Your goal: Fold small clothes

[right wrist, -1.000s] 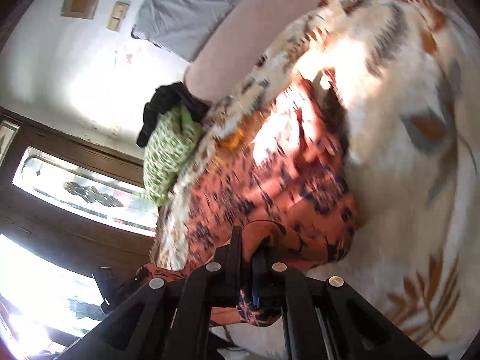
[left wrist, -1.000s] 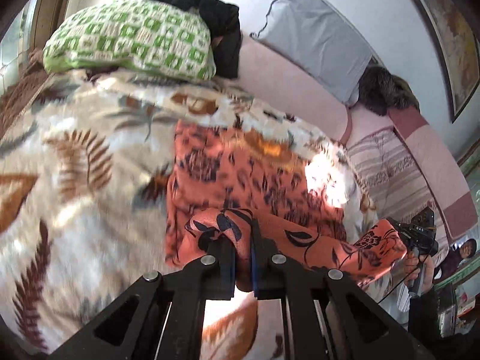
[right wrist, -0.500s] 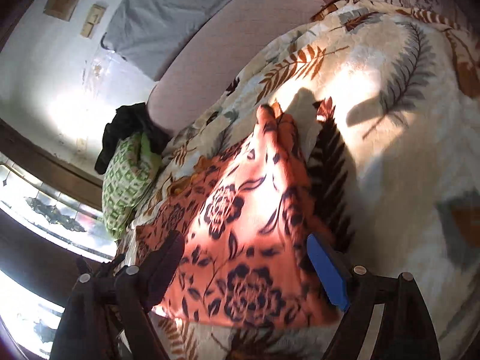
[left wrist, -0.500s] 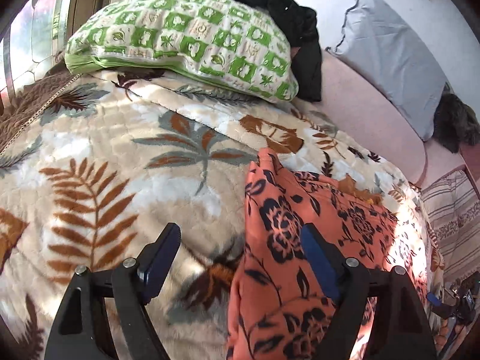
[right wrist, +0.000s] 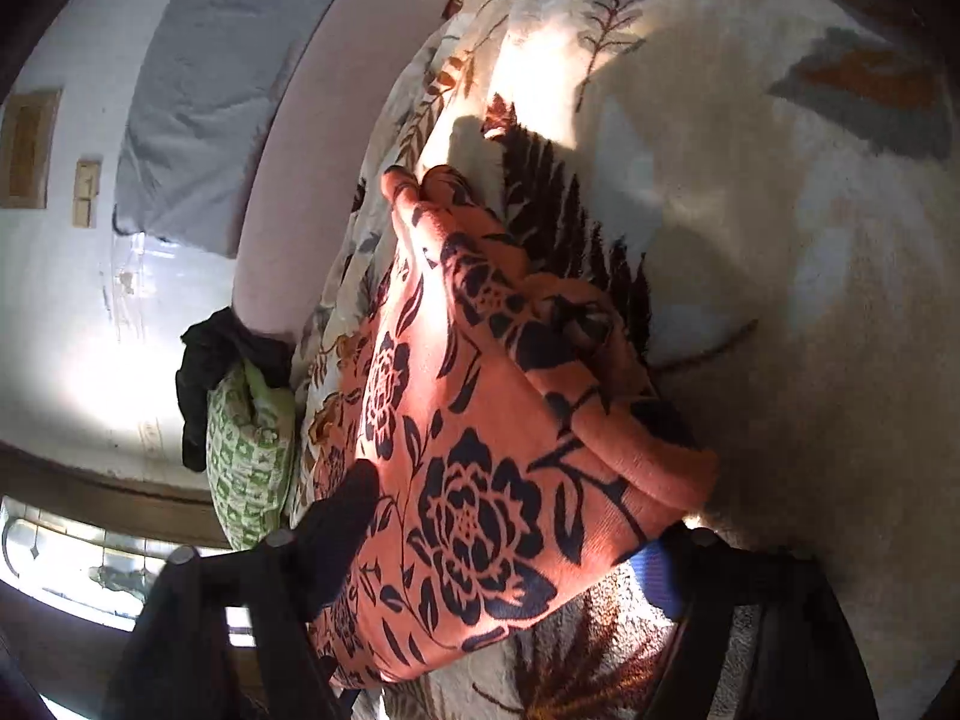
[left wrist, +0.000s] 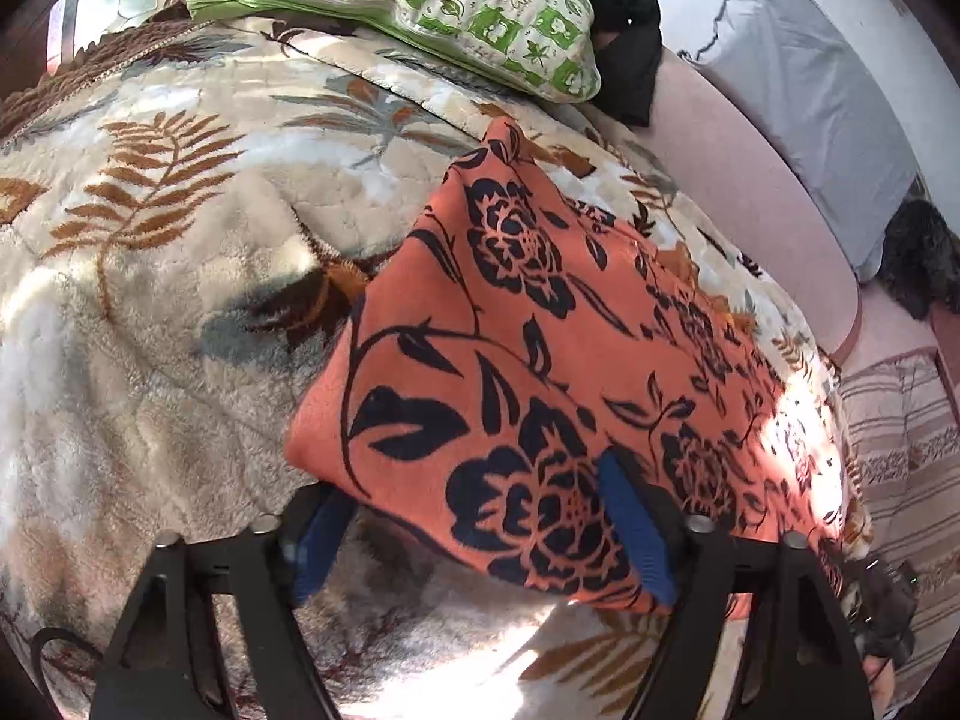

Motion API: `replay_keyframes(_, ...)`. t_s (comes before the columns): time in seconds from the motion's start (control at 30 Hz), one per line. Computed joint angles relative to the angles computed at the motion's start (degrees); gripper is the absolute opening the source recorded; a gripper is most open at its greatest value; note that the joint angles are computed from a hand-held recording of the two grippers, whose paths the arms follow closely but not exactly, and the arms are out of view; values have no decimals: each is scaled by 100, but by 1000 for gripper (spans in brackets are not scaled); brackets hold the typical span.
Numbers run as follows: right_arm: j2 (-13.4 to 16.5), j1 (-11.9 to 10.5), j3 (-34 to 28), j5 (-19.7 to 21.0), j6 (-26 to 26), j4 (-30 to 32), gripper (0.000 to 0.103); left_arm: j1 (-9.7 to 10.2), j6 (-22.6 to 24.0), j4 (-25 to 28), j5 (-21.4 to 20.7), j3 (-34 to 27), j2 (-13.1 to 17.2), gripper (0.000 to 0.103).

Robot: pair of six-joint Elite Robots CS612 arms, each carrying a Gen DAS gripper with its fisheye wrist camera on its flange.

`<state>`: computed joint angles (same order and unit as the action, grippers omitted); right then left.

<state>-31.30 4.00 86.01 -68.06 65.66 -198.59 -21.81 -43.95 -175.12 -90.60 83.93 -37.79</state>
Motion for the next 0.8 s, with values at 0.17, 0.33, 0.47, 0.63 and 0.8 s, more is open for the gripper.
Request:
replay_keyframes(0.17, -122, 9, -201, 38, -561, 676, 11, 101, 75, 336, -183, -192, -90, 9)
replay_keyframes(0.33, -707, 97, 353, -269, -1342, 342, 9, -90, 539, -667, 202, 698, -722, 8)
replay_keyframes(0.47, -1125, 144, 1268, -145, -1168, -255, 9, -239, 154, -1146, 192, 1777, -1186, 9)
replay_keyframes(0.63, -1174, 161, 2115, -69, -1178, 72, 19, -173, -260, -676, -91, 2081, -930, 30)
replay_keyframes(0.8, -1360, 143, 2395, -561, -1442, 55, 54, -205, 296, -1029, 441, 2195, -1192, 65)
